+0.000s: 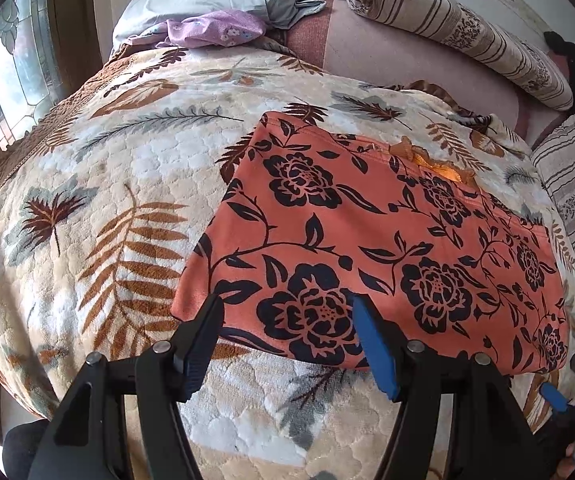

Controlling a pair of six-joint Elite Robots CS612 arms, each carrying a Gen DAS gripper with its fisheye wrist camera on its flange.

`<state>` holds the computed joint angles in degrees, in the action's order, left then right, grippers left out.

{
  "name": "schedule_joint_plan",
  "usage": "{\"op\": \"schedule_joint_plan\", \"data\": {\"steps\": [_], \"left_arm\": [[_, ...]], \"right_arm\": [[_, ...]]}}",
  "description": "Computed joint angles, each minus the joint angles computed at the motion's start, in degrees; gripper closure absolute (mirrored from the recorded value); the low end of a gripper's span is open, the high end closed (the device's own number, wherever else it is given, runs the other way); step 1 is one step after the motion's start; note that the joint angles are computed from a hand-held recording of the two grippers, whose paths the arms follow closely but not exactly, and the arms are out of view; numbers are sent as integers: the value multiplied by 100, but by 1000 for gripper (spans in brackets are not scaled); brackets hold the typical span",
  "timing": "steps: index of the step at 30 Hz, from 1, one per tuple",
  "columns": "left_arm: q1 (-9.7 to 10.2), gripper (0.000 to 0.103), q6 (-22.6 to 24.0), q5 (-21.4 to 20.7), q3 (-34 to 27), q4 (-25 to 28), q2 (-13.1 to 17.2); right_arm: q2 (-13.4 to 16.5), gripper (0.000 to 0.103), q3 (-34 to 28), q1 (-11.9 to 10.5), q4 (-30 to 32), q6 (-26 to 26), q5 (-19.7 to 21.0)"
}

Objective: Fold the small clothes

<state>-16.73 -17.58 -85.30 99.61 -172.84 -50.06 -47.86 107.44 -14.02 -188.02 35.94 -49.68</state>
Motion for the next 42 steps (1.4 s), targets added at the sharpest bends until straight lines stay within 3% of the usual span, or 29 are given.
{"op": "schedule_joint_plan", "data": {"steps": [2, 5, 8, 12, 14, 16, 18, 19, 21, 23, 25, 27, 29, 31, 32, 33, 35, 38, 41, 42], "left_arm": [[-37, 36, 69, 20, -23, 40, 21], [-107, 36, 155, 77, -56, 68, 59], [-165, 36, 164, 30, -129, 152, 108], [-284, 36, 273, 79, -221, 198, 187], [-337, 36, 324, 86, -269, 178, 228], [-391, 36, 418, 96, -322, 81, 292], [-465, 36, 592, 217, -429, 190, 402], [-515, 34, 683, 395, -505, 374, 473], [-640, 27, 927, 886, -473, 154, 555], [-679, 27, 1067, 1022, -461, 209, 517], [-630, 27, 1015, 850, -496, 355, 492], [-580, 27, 901, 695, -506, 423, 448], [-554, 27, 699, 638, -445, 211, 388], [-527, 27, 550, 488, -369, -146, 369], [-529, 27, 509, 476, -361, -189, 380], [-541, 27, 522, 484, -425, -10, 421], [-574, 24, 608, 561, -540, 317, 551], [-646, 23, 685, 790, -447, 93, 541], [-609, 23, 616, 663, -467, 146, 536], [-609, 23, 619, 663, -468, 149, 536]], "right_arm": [[78, 16, 60, -8, -1, 248, -11], [314, 16, 47, -101, -718, 1113, 124], [379, 16, -53, -141, -950, 1455, -129], [598, 16, -271, -239, -1227, 2050, -32], [614, 16, -327, -249, -1205, 2063, -71], [574, 29, -359, -230, -1032, 1811, -209], [490, 81, -367, -204, -682, 1409, -404], [445, 85, -389, -187, -418, 1144, -465], [350, 89, -408, -118, -68, 703, -761], [159, 90, -335, -11, -11, 229, -1301], [11, 90, -235, 90, -292, -95, -1795], [17, 84, -176, 85, -364, 75, -1928], [253, 76, -237, -46, -3, 557, -1294], [392, 74, -141, -250, -567, 1414, -612], [429, 63, -134, -311, -712, 1602, -397], [489, 38, -142, -354, -958, 1783, -208], [633, 23, -202, -403, -1551, 2182, 93], [562, 21, -285, -359, -1215, 1770, 82], [501, 27, -399, -256, -872, 1353, -185], [477, 51, -420, -226, -724, 1226, -288]]}}
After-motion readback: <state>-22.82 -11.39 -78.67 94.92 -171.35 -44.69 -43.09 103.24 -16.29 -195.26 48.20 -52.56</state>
